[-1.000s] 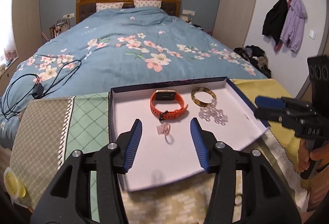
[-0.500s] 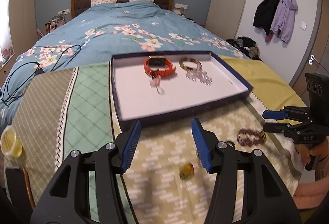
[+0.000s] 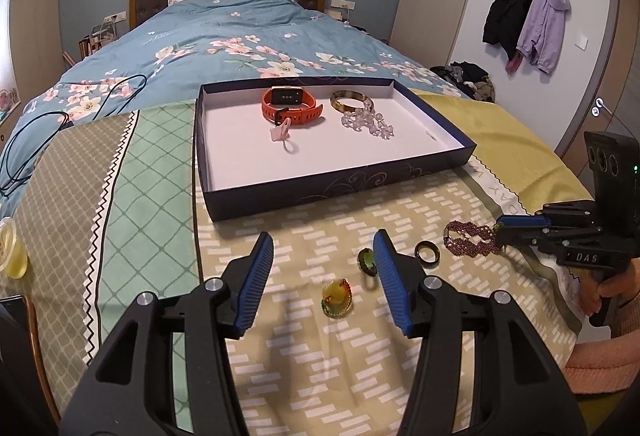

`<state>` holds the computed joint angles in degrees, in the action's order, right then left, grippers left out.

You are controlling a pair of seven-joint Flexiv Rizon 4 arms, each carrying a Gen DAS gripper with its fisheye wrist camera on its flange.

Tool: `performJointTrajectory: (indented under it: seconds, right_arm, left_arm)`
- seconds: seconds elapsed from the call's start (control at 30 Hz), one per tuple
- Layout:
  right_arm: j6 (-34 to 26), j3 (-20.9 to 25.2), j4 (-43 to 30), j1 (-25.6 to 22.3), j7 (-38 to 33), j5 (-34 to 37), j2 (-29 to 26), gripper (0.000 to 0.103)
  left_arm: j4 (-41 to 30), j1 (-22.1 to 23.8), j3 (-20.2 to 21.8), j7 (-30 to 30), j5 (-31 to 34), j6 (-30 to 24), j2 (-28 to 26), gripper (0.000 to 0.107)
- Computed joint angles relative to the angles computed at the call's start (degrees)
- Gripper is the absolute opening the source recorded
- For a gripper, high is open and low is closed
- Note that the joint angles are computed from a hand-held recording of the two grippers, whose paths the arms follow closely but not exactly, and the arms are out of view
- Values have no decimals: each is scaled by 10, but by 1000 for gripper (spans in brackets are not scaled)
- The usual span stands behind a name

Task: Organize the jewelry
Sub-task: 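Grasp the dark red beaded bracelet with the right tool while the left tool grasps the black ring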

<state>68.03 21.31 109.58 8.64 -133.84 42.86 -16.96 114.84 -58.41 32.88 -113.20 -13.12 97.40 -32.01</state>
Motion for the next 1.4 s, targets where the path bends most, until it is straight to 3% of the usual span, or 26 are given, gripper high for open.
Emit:
performJointTrajectory:
  seconds: [0.2, 0.5, 0.67, 0.87, 1.07, 1.17, 1.4]
  right_arm:
    - [-18, 8, -7, -15, -35, 40, 14, 13]
    - [-65, -5, -17, 14, -66, 54, 17, 14]
    - [-28, -10, -11, 29, -64, 52, 17, 27]
    - [16, -28, 0, 41, 14, -16, 0, 31]
    - [40, -14, 23, 37, 45, -70, -7, 30]
    - [52, -2, 25, 31, 52, -89, -13, 10]
    - [55, 38, 1, -11, 20, -51, -17, 4]
  left_arm:
    - [0, 1, -2, 5, 7, 0, 2, 51]
    - [-12, -14, 8, 17, 21, -15, -5, 51]
    - [-13, -10, 7, 5, 40, -21, -2, 51]
    - [-12, 2, 2, -10, 66, -27, 3, 51]
    - [-24, 49, -62, 20, 93, -9, 11, 50]
    - [-43, 78, -103, 51, 101, -17, 6, 43]
    - [-99, 133, -169, 80, 131, -79, -9, 38]
